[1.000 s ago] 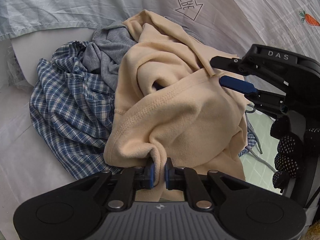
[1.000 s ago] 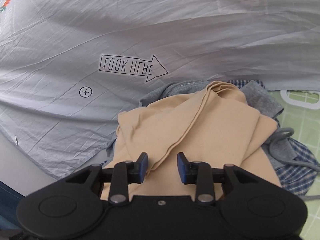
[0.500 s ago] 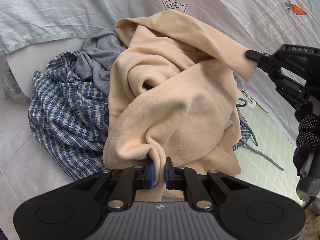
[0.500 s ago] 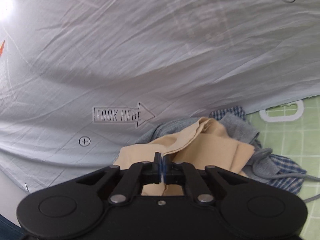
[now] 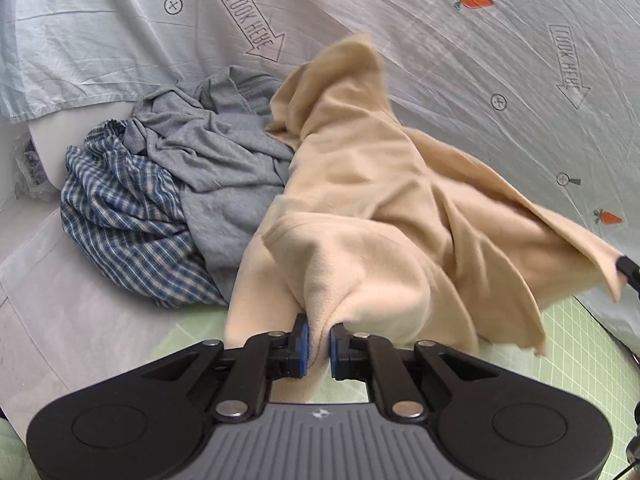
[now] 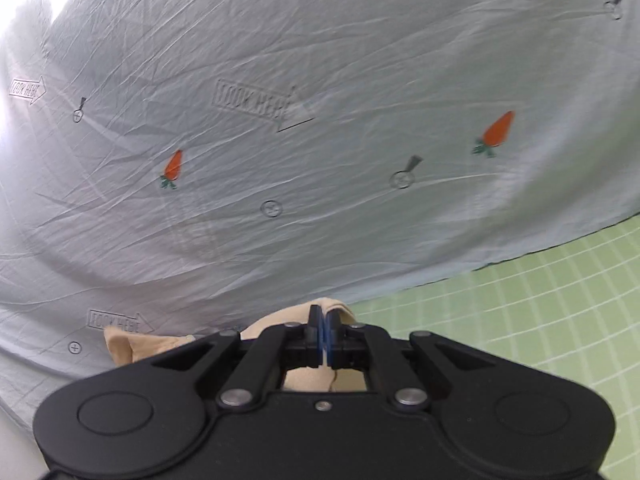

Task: Fold clothes
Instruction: 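Lift the beige shirt off the pile with both grippers and carry it onto the open mat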

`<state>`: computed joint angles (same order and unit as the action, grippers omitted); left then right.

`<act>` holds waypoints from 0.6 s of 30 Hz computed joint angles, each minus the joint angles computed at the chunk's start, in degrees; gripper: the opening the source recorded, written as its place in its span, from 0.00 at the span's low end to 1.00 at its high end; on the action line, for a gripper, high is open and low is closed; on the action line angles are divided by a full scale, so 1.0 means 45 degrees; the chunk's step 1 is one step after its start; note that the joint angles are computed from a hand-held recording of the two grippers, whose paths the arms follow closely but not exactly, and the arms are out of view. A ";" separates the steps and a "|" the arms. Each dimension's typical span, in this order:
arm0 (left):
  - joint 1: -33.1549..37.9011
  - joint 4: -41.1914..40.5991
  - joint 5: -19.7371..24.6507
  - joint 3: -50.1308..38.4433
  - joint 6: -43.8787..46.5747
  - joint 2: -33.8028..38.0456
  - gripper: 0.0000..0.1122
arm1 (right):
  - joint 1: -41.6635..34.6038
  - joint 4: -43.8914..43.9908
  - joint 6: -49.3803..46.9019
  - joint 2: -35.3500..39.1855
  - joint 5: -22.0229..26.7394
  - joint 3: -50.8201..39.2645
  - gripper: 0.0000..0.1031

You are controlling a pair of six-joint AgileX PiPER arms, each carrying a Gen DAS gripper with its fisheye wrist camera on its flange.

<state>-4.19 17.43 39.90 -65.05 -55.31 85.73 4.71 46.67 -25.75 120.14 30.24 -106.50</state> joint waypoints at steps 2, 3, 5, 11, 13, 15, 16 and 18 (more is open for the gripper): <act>-0.1060 0.0365 0.0260 0.0129 -0.1006 -0.0008 0.10 | -0.1182 0.0093 -0.0777 -0.1071 -0.0215 0.1780 0.01; -0.1618 0.0515 0.0390 0.0145 -0.1497 0.0060 0.10 | -0.1849 0.0199 -0.1198 -0.1499 -0.0243 0.2572 0.01; -0.2927 0.0797 0.0702 0.0090 -0.2586 0.0314 0.10 | -0.3278 0.0331 -0.1988 -0.2114 -0.0179 0.3815 0.01; -0.6658 0.1046 0.1541 -0.1333 -0.5282 0.1961 0.10 | -0.7810 -0.0080 -0.3274 -0.2275 0.1391 0.4568 0.01; -0.7567 0.1249 0.1821 -0.2169 -0.5964 0.2755 0.10 | -0.8990 -0.0416 -0.3781 -0.2007 0.1858 0.4263 0.01; -0.8391 0.1451 0.2180 -0.3152 -0.6583 0.3613 0.10 | -0.9930 -0.0571 -0.4227 -0.1498 0.2453 0.3710 0.02; -0.8764 0.1601 0.2444 -0.3631 -0.6880 0.3999 0.10 | -1.0363 -0.0664 -0.4408 -0.1206 0.2755 0.3374 0.02; -0.9312 0.1849 0.2986 -0.4433 -0.7273 0.4678 0.10 | -1.0987 -0.0562 -0.4950 -0.0729 0.3263 0.2829 0.02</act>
<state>-46.09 25.75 53.34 -85.00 -88.04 106.78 -44.73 44.14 -48.02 116.86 44.92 -93.77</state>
